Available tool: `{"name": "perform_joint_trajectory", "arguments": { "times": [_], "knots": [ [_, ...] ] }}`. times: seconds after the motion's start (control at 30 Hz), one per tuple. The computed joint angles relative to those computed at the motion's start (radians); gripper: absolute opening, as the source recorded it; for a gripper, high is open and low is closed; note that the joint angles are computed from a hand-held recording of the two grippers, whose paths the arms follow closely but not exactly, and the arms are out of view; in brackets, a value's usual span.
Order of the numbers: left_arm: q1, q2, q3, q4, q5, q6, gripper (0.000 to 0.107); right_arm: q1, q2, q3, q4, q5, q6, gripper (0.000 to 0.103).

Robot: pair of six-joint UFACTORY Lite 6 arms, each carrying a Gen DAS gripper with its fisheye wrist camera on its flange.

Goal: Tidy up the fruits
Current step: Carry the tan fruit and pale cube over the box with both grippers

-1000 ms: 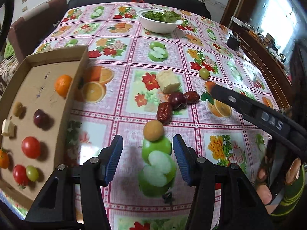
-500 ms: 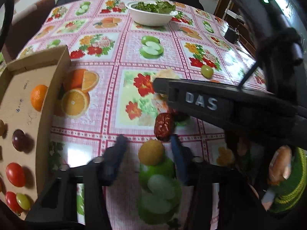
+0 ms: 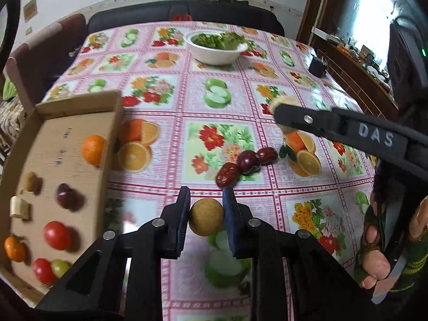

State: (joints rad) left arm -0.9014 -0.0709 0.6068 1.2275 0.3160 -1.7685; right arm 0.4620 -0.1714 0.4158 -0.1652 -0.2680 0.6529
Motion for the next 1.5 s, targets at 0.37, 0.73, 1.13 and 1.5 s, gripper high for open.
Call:
{"name": "perform_joint_trajectory", "arguments": {
  "times": [0.37,0.73,1.13,1.5],
  "knots": [
    [0.034,-0.252,-0.125,-0.158,0.214,0.128,0.022,0.159,-0.146,-0.075,0.477,0.047,-0.373,0.032],
    [0.099,-0.43,-0.201,-0.216,0.284,0.218,0.022,0.33,-0.122,-0.045,0.93,0.017,-0.744,0.031],
    [0.206,-0.504,-0.244,-0.258,0.243,0.319,0.022,0.413,-0.01,0.039,1.007,-0.017,-0.799,0.031],
    [0.38,-0.575,-0.274,-0.376,0.156,0.529,0.022,0.428,0.069,0.098,0.958,-0.018,-0.753,0.031]
  ]
}}
